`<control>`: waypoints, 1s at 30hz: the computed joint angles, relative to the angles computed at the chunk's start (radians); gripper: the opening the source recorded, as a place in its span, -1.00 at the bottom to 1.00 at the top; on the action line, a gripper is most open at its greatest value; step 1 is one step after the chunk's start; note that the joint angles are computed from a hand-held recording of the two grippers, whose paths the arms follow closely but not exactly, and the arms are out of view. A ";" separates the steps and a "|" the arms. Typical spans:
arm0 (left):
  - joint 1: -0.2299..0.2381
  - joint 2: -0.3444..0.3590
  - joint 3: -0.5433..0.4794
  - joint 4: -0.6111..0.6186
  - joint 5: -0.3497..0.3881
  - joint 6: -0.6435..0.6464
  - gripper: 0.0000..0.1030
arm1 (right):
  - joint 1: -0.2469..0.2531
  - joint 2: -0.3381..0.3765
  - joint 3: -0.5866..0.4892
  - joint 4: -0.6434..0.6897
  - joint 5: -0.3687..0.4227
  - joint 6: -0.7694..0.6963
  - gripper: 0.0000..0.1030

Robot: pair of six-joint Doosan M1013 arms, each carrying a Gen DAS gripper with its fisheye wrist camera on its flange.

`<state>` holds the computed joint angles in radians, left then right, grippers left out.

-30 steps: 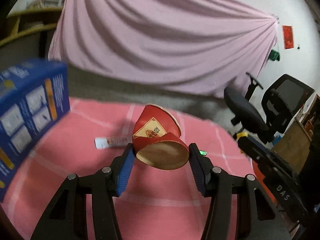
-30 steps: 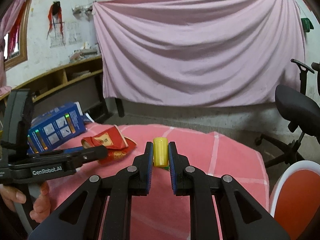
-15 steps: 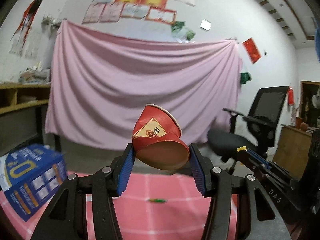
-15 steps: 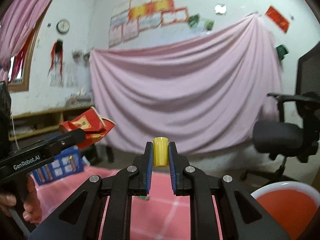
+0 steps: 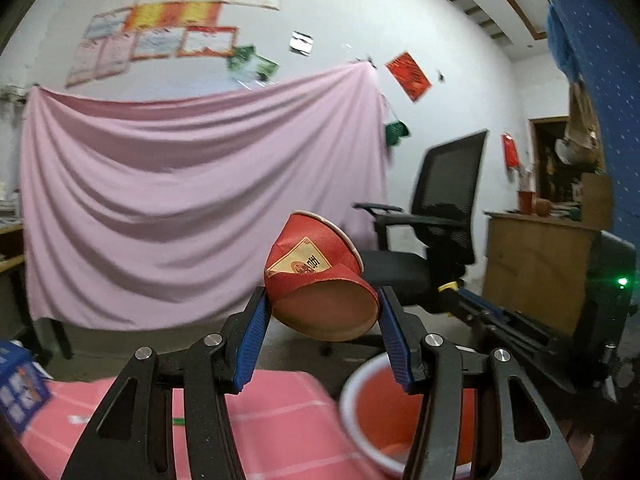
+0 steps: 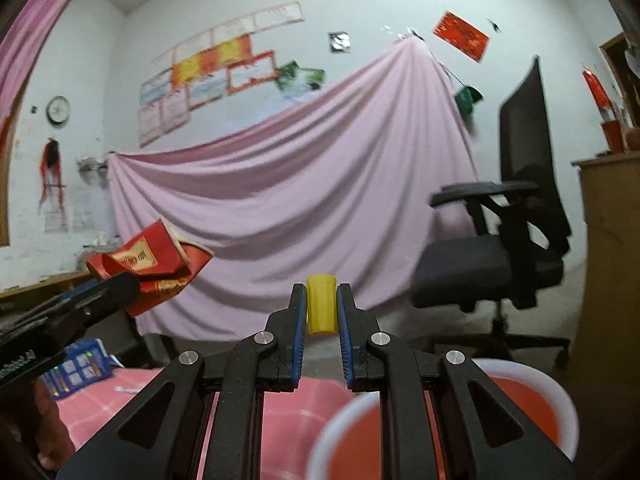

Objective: Collect trash
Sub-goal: 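Carry the red cup and yellow cap over the bucket and open both tools, then move both tools back over the table toward the white tube and battery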

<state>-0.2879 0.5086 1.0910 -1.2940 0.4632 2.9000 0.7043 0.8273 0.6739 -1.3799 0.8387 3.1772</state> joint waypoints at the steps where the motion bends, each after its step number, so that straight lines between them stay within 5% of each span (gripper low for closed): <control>1: -0.008 0.005 -0.006 0.030 0.012 -0.033 -0.06 | -0.004 -0.010 0.018 0.018 0.000 -0.002 -0.74; 10: -0.068 0.095 -0.151 0.493 0.135 -0.519 -0.07 | -0.033 -0.065 0.120 0.191 -0.006 -0.029 -0.74; 15: -0.081 0.160 -0.271 0.632 0.266 -0.706 -0.07 | -0.050 -0.077 0.137 0.306 -0.027 -0.053 -0.73; 20: -0.078 0.202 -0.353 0.645 0.358 -0.783 -0.06 | -0.057 -0.084 0.148 0.354 -0.008 -0.038 -0.67; 23: -0.072 0.202 -0.358 0.646 0.366 -0.793 -0.05 | -0.058 -0.088 0.156 0.356 -0.012 -0.020 -0.45; 27: -0.055 0.175 -0.314 0.622 0.333 -0.775 0.02 | -0.055 -0.076 0.130 0.363 0.009 -0.041 -0.44; 30: -0.044 0.153 -0.277 0.611 0.280 -0.772 0.08 | -0.051 -0.067 0.108 0.333 0.019 -0.035 -0.16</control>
